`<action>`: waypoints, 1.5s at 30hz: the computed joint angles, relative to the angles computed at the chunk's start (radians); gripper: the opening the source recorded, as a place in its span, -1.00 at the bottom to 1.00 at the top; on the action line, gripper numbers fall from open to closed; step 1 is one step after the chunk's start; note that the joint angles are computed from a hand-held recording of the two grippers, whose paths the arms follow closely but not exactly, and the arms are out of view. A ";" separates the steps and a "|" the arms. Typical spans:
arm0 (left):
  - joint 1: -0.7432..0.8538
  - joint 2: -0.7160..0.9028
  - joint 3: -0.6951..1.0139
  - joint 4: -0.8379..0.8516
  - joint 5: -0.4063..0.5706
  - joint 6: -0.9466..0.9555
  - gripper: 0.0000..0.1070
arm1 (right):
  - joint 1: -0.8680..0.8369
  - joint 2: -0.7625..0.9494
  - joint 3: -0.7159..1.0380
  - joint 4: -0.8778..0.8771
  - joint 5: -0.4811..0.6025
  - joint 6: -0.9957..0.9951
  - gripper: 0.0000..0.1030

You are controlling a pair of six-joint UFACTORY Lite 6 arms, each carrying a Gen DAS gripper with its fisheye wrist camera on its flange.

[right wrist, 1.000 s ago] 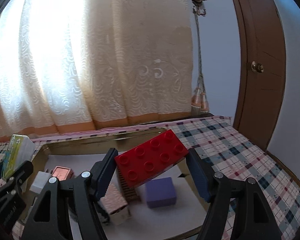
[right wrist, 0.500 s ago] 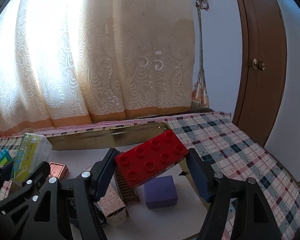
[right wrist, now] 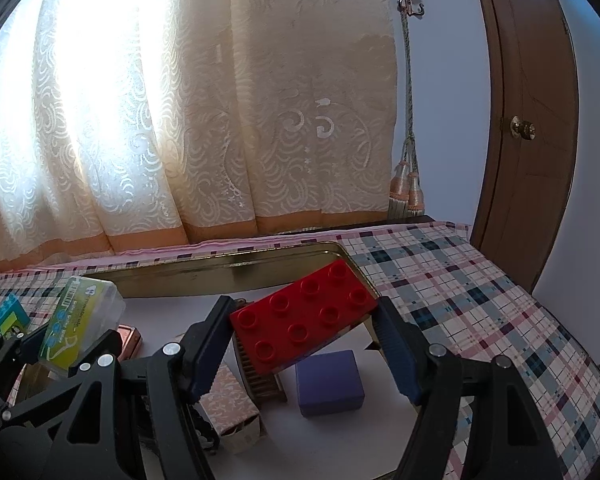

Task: Organize rigid objects
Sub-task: 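Lower and release the floss box with left tool while right tool releases the red brick, then withdraw both open tools from the tray back toward the remaining Lego bricks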

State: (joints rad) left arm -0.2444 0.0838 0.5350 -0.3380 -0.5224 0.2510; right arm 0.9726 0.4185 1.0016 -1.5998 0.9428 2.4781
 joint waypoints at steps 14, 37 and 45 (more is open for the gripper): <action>-0.076 -0.103 -0.137 -0.111 -0.199 0.060 0.92 | 0.005 -0.047 -0.077 -0.079 0.010 0.160 0.70; 0.201 -0.219 -0.248 0.097 -0.214 -0.092 0.91 | 0.169 -0.065 -0.149 -0.079 0.344 0.293 0.71; 0.326 -0.265 -0.299 0.218 -0.239 -0.108 0.91 | 0.221 0.015 -0.057 -0.032 0.403 0.200 0.71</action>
State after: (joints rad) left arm 0.0819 -0.1817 0.2362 -0.1201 -0.7611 0.1434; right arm 1.1941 0.4333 0.9443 -1.6316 1.3455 2.6777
